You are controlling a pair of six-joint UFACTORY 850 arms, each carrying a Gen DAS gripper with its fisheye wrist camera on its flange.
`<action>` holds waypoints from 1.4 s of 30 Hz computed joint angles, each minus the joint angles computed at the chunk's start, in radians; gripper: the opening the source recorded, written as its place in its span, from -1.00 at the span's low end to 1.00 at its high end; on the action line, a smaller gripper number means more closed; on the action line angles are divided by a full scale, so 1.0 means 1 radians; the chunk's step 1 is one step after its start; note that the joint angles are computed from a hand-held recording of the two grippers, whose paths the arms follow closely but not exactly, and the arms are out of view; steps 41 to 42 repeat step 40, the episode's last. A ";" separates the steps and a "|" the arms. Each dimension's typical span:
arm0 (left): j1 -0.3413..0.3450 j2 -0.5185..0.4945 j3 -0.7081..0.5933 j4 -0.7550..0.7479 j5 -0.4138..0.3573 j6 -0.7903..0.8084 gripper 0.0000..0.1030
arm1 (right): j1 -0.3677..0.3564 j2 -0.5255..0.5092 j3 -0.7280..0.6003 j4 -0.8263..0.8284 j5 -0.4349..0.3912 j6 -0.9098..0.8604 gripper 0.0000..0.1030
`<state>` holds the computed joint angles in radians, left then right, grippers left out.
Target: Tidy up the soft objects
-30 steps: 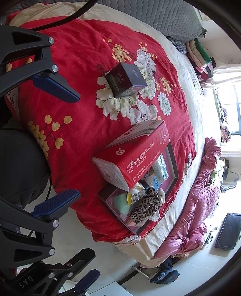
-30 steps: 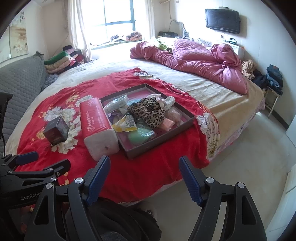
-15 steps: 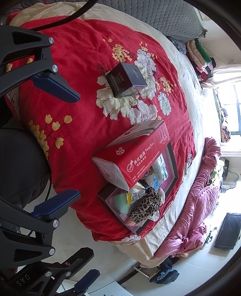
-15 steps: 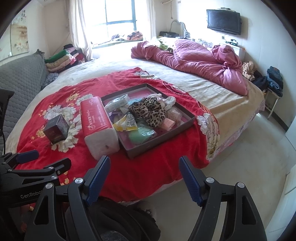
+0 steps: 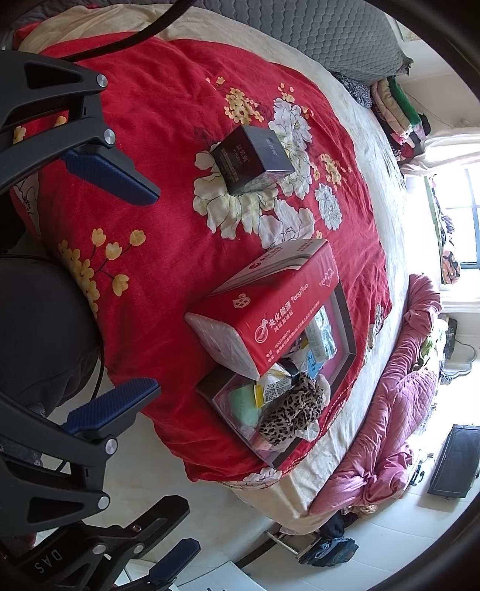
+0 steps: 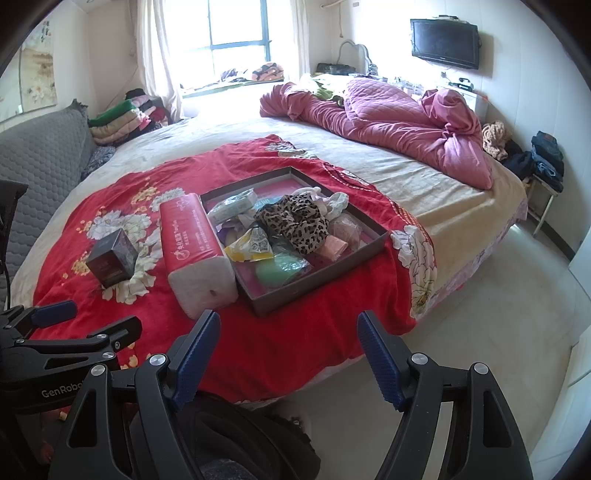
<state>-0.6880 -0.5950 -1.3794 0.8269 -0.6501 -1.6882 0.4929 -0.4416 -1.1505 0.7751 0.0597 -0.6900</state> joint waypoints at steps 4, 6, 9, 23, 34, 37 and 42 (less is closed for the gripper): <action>-0.002 0.002 0.002 0.001 -0.004 -0.002 0.83 | 0.002 0.000 -0.001 0.033 -0.002 -0.039 0.50; -0.002 0.002 0.002 -0.001 -0.006 0.000 0.83 | 0.003 0.000 -0.001 0.064 0.001 -0.072 0.50; -0.001 0.001 0.002 0.001 -0.005 -0.001 0.83 | 0.003 -0.002 -0.002 0.040 0.000 -0.048 0.50; 0.000 0.004 0.006 0.006 -0.007 -0.004 0.83 | 0.003 -0.008 -0.007 0.033 0.001 -0.040 0.50; 0.001 0.003 0.003 -0.003 -0.013 0.007 0.83 | 0.003 -0.006 -0.006 0.114 -0.003 -0.118 0.50; 0.001 0.001 0.002 0.002 -0.015 0.004 0.84 | 0.004 -0.006 -0.004 0.122 0.000 -0.125 0.51; 0.002 0.003 0.010 0.009 0.001 -0.009 0.83 | 0.005 -0.006 -0.003 0.116 0.002 -0.121 0.50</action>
